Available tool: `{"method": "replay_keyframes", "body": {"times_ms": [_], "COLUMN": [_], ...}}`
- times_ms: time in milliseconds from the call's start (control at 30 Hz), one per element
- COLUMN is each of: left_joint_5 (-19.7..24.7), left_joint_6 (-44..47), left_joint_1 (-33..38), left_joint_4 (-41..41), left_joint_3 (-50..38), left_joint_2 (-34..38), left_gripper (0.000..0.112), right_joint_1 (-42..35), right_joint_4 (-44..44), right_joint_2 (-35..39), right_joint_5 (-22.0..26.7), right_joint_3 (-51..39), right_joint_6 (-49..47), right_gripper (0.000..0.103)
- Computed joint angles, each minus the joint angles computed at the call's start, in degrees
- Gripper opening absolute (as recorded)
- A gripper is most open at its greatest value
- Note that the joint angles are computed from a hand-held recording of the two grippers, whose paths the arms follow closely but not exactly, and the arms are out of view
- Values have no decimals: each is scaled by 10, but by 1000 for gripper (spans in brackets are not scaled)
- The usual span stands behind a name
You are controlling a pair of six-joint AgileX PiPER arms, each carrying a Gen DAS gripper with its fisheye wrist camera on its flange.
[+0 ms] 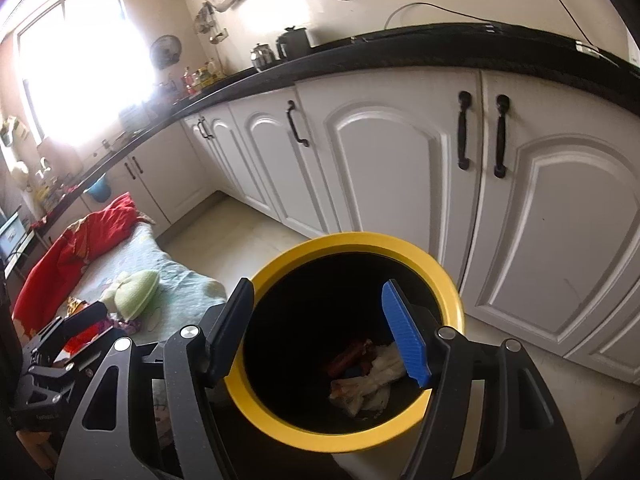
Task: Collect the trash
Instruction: 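Move both tools back over the remaining trash on the bed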
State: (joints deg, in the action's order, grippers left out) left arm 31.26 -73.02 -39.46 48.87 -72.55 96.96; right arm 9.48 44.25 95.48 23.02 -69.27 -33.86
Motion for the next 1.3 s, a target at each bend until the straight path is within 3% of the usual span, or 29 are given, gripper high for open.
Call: {"method": "replay_keyframes", "body": {"times_ms": [567, 1033, 1300], "left_joint_5": [41, 81, 79], "left_joint_6": [-106, -146, -151], "left_joint_1": [0, 23, 64], "left_joint_4": [96, 123, 119], "left_joint_3": [92, 166, 210], "left_joint_2": [-105, -192, -240], "left_gripper": [92, 92, 92], "right_joint_1": [74, 168, 212], "right_joint_4": [-88, -201, -233], "right_joint_2": [-35, -35, -14], "right_joint_5": [-16, -18, -6], "right_joint_3": [6, -9, -39], "right_joint_6": [75, 169, 199], "right_gripper": [67, 70, 70]}}
